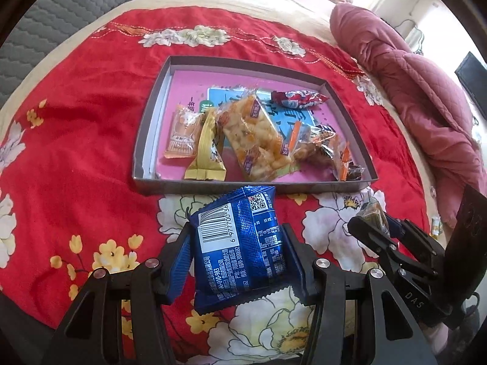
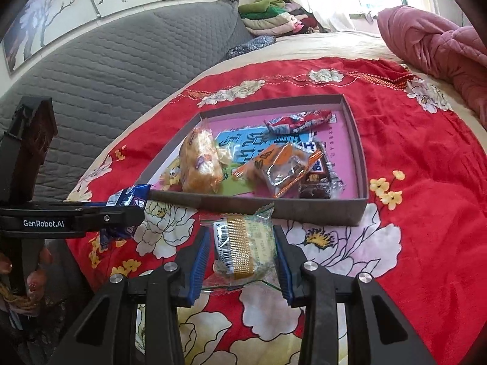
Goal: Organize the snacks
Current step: 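Grasp the wafer packet with the right tool while the left tool grasps the blue biscuit packet, then carry the wafer and blue biscuit packets over the box and lower them in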
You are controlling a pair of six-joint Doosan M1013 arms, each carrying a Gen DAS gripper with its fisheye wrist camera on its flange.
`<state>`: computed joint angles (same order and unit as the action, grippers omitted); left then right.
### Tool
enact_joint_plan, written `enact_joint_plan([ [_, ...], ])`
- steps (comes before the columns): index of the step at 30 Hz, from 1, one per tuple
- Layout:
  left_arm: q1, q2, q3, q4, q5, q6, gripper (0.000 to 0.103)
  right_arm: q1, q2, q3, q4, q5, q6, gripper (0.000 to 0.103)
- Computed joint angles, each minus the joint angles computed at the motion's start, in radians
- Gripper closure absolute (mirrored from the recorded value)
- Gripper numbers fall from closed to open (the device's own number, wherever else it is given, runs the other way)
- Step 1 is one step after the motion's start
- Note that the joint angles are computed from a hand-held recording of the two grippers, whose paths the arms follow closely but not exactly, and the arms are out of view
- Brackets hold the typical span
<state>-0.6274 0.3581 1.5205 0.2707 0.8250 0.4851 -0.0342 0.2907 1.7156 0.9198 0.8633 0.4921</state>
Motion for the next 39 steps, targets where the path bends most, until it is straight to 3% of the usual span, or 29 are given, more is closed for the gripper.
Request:
enact_joint_plan([
  [39,0.003,0.069,-0.138,0.056,0.013,0.033,0.046,-0.034,0.014,-0.022,0.144,-0.107,-0.003,0.063],
])
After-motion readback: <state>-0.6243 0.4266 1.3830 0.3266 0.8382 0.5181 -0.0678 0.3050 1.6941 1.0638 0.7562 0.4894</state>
